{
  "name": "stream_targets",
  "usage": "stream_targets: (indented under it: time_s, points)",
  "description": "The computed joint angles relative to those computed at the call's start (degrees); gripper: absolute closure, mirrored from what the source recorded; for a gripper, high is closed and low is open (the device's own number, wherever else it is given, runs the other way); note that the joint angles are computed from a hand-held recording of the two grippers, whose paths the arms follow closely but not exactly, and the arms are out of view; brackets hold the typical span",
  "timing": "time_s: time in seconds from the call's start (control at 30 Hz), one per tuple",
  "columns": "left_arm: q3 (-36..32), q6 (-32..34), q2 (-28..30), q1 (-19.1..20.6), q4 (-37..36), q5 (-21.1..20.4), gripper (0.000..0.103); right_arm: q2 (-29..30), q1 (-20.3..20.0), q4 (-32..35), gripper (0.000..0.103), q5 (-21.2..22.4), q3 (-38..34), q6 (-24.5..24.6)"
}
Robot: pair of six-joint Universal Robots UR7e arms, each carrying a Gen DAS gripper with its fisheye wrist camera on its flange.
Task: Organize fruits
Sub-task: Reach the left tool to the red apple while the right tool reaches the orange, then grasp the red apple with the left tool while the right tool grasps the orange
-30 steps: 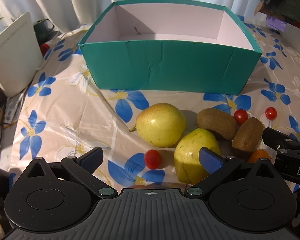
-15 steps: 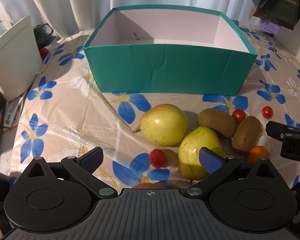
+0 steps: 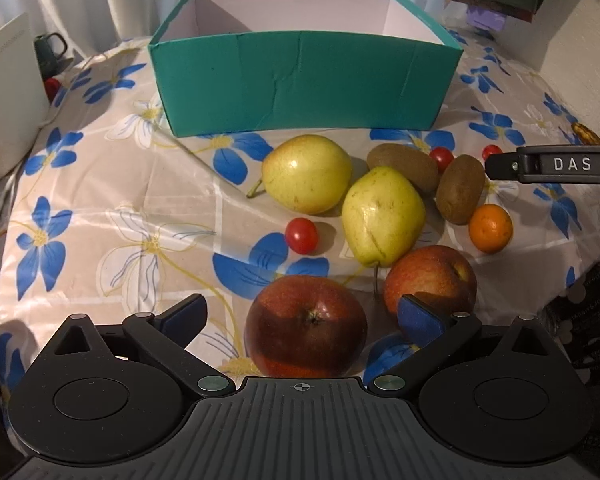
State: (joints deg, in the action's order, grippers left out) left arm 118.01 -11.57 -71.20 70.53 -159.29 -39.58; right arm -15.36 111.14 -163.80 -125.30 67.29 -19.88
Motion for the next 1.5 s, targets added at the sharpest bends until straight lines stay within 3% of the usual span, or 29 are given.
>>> stream_targets:
  time_s: [0.13,0.27,0.6,0.77,0.97,1.17,1.2,1.27,1.33,1.43,1.5]
  points:
    - [0.3,0.7,0.9,0.7,-0.7,0.9,0.0,0.1,-0.1,0.5,0.0,0.4,-0.1,-0.3]
    - [-0.2,-0.5,0.8,1.7,1.6,-1.2,0.023,-0.1,-0.4,0.4,0.0,1.2,0.3,-0.5]
    - [0.3,3.7,2.3,2.3,-3.0,-1.2,0.024,-1.0,-1.1,-2.1,0.0,1.5,1.8,-1.2]
    - [0.8,6.0,2.6,2.5,-6.5,-1.7,0.025,-2.3,-2.1,-5.0,0.0,4.9,4.2,-2.5]
    - [1.4,7.7,3.1,2.1,-8.5,-0.9,0.025,-3.8,-3.3,-2.5,0.0,7.0,5.5,-2.0]
    - [1.7,8.0,2.6,2.2,-10.3,-0.6,0.025,-6.4,-4.3,-2.5,0.0,14.6,8.9,-3.8]
    - [1.7,7.8,2.5,2.2,-10.7,-0.6,0.025,-6.2,-4.1,-1.9,0.001,14.3,8.8,-4.8]
    - [1.6,8.2,2.3,2.2,-11.3,-0.6,0.025,-5.6,-3.6,-1.5,0.016,13.5,8.6,-7.7]
    - [1.5,8.2,2.2,2.2,-11.5,-0.4,0.025,-4.8,-3.3,0.3,0.023,12.4,7.8,-8.7]
    - [1.2,8.0,2.0,2.1,-11.0,-0.1,0.025,-3.7,-3.4,4.1,0.042,10.9,6.1,-6.9]
    - [1.0,7.8,1.9,2.1,-10.6,0.0,0.025,-3.0,-3.6,6.3,0.045,10.2,5.0,-5.5]
